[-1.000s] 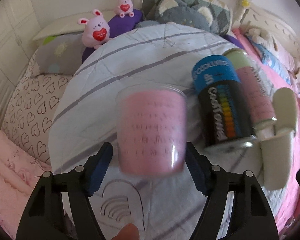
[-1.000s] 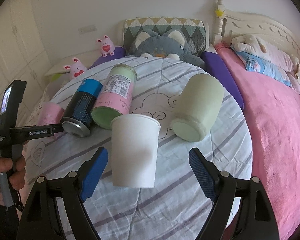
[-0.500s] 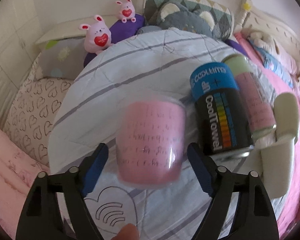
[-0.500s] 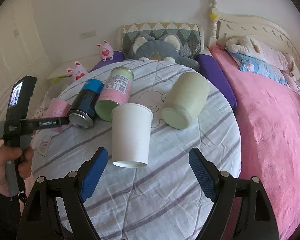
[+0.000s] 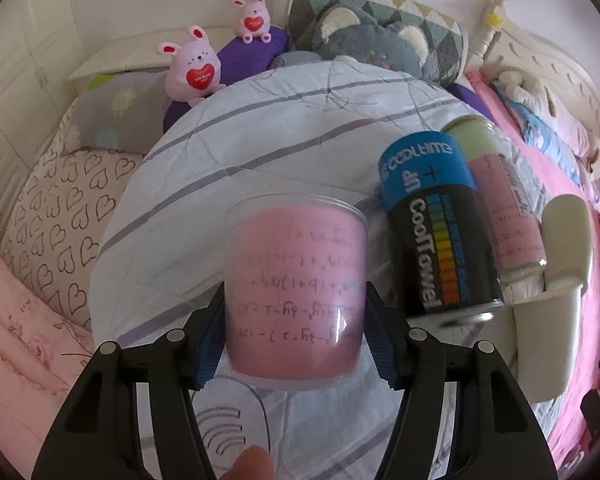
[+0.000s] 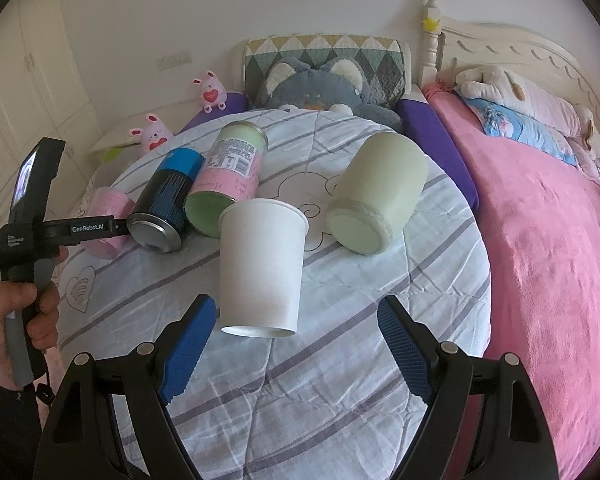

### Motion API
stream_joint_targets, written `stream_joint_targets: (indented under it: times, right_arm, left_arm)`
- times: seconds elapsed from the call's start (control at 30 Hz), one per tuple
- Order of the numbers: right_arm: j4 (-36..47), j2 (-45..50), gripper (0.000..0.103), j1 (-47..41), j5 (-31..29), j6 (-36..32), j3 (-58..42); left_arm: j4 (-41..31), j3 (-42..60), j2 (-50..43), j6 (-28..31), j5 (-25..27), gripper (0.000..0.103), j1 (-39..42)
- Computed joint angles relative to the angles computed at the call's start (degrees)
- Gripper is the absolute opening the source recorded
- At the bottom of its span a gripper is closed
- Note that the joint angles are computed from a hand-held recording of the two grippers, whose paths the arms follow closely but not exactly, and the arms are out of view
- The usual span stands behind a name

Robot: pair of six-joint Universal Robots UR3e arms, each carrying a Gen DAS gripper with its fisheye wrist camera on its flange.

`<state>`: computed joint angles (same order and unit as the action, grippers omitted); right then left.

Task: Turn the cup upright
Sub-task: 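Lift the pink cup with the left tool and carry it toward the right tool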

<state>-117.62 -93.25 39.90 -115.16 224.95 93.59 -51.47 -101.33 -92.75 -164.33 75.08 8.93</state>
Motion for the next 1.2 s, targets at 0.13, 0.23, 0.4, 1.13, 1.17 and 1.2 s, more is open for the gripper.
stream_joint_targets:
  times: [0.13, 0.23, 0.4, 1.13, 1.17, 1.2]
  right_arm:
    - [0.55, -0.64, 0.084, 0.95, -0.88, 0.99, -0.01]
    - [1.78, -1.98, 0.084, 2.3, -2.12, 2.4, 0.1]
    - [4.36, -4.72, 0.084, 5.0, -4.42, 5.63, 0.72]
    - [10.92, -14.56, 0.084, 15.68, -9.01, 20.98, 6.86]
    - [9.81, -14.77, 0.084, 15.57, -8.64, 20.81, 7.42]
    - [8.72, -14.84, 0.084, 15.58, -8.35, 20.85, 7.88]
  left_arm:
    - [-1.58, -2.62, 4.61, 1.4, -0.82, 0.062, 0.44]
    - [-3.37, -5.38, 9.6, 2.72, -1.64, 0.062, 0.81]
    - [-7.31, -12.08, 20.13, 4.63, -2.07, 0.062, 0.15]
    - [-9.38, -24.89, 38.06, -3.6, 5.41, 0.099, -14.92]
    - [-10.28, -24.78, 39.32, -2.71, 4.98, 0.099, -14.05]
    - [-12.4, -24.28, 41.2, -1.38, 4.28, 0.1, -12.67]
